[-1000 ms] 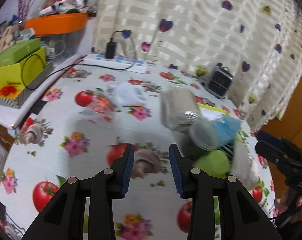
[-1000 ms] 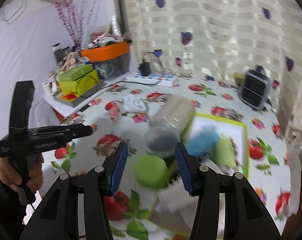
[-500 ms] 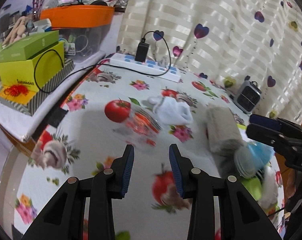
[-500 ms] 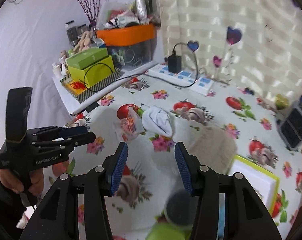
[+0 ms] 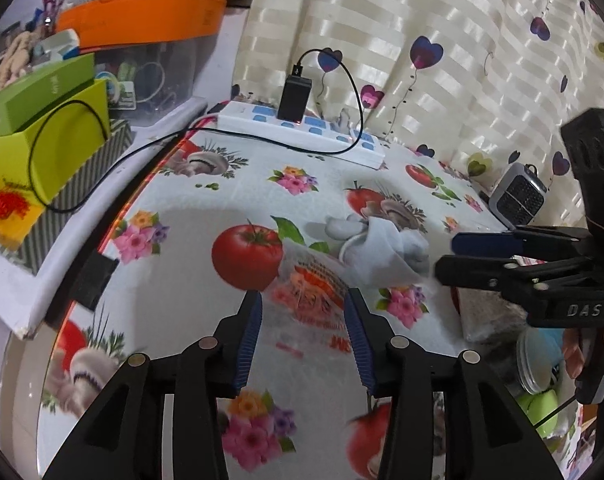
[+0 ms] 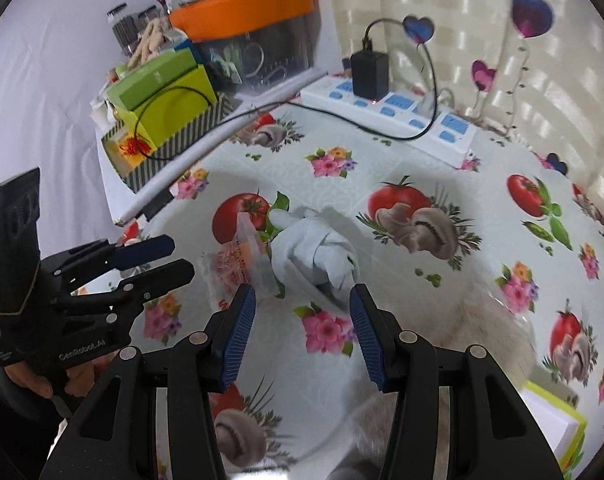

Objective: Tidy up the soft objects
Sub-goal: 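Grasp the orange-printed plastic bag with the left gripper while the right grasps a grey-white sock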

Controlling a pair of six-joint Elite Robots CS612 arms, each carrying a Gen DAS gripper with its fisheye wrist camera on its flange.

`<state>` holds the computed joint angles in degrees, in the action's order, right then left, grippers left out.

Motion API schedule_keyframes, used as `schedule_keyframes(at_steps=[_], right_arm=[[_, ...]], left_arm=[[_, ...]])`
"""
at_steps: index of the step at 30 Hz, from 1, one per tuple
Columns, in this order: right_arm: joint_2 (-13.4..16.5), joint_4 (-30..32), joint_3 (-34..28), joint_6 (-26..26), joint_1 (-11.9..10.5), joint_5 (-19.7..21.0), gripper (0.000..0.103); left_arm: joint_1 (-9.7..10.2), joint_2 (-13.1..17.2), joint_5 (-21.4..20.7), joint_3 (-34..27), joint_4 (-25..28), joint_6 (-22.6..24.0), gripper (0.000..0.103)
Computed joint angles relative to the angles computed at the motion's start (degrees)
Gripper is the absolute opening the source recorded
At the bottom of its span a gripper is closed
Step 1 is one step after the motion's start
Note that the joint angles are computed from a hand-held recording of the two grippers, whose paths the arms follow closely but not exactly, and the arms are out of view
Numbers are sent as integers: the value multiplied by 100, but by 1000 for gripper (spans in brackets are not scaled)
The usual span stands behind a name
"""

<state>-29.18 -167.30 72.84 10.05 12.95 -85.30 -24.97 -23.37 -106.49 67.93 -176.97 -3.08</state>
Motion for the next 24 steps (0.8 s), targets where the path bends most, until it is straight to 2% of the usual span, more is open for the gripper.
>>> schedule_keyframes(at_steps=[14,19,20,22,24], right_arm=[[418,1217,-881,-486,-57,-99,52],[522,1528,-1061,-343,-75,-39,52],[530,1578,-1079,-314,-77,-9,50],[516,1508,-1049,-358,-56,-59,40],[482,1439,-990,-378,-33,-127,32]], left_arm=[[-48,373,-58,-698,881,498,45],[-76,408,4,-758,998,556,46],[-85,403,30,-754,1011,572,46],[-84,414,-47,-782,1045,544,45],[-100,412,23,-773,1017,466,33]])
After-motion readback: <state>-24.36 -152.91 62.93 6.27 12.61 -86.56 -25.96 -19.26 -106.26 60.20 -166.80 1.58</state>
